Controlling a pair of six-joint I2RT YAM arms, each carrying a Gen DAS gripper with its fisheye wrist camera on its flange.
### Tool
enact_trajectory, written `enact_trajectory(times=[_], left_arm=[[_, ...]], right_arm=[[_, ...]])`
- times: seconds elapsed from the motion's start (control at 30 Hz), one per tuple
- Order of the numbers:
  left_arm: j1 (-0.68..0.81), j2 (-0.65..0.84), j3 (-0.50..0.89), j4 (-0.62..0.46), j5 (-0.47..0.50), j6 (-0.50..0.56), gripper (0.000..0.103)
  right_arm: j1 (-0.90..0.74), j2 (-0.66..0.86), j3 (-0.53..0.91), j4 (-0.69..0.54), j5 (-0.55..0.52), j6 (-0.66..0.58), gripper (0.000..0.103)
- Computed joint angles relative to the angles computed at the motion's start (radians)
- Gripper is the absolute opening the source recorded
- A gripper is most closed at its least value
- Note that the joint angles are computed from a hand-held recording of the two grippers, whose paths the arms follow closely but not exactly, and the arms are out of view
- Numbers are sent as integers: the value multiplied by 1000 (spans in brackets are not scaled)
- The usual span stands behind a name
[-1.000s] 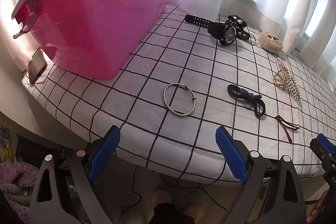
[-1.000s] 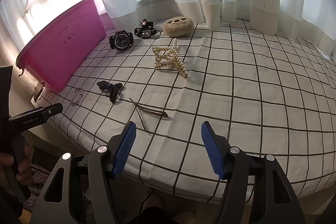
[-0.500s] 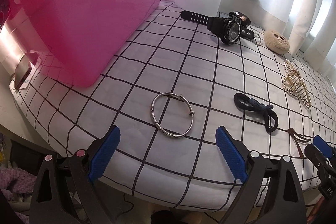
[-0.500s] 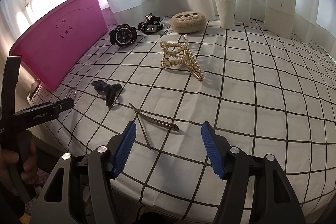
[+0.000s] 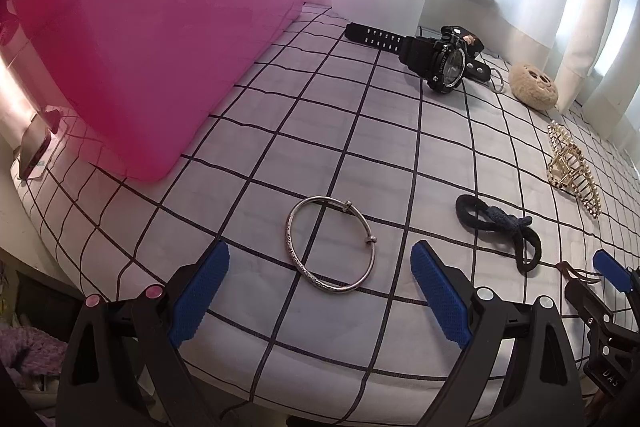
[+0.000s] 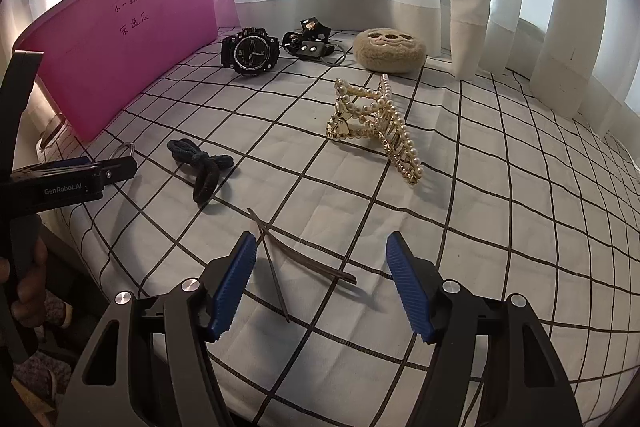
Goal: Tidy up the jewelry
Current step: 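Grasp the silver bangle with the left tool while the right tool grasps the brown hairpin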
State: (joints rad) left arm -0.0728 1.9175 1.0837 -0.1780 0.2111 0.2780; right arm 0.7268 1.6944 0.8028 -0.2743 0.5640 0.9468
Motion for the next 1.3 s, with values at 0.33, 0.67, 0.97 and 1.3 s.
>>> enact_trajectory(times=[0.33, 0.67, 0.97, 1.3], left_arm=[[-15, 25, 13, 28, -18, 7, 97], [-17, 26, -17, 100, -15, -1, 98], [-14, 19, -28, 110, -15, -5, 97], [-12, 10, -36, 103, -15, -8, 96]], right_arm=[[12, 45, 19, 22, 32, -22, 80], [23, 61, 13, 48, 62, -25, 94], [21, 51, 1, 65, 53, -45, 93], [58, 38, -3, 80, 65, -86, 57]])
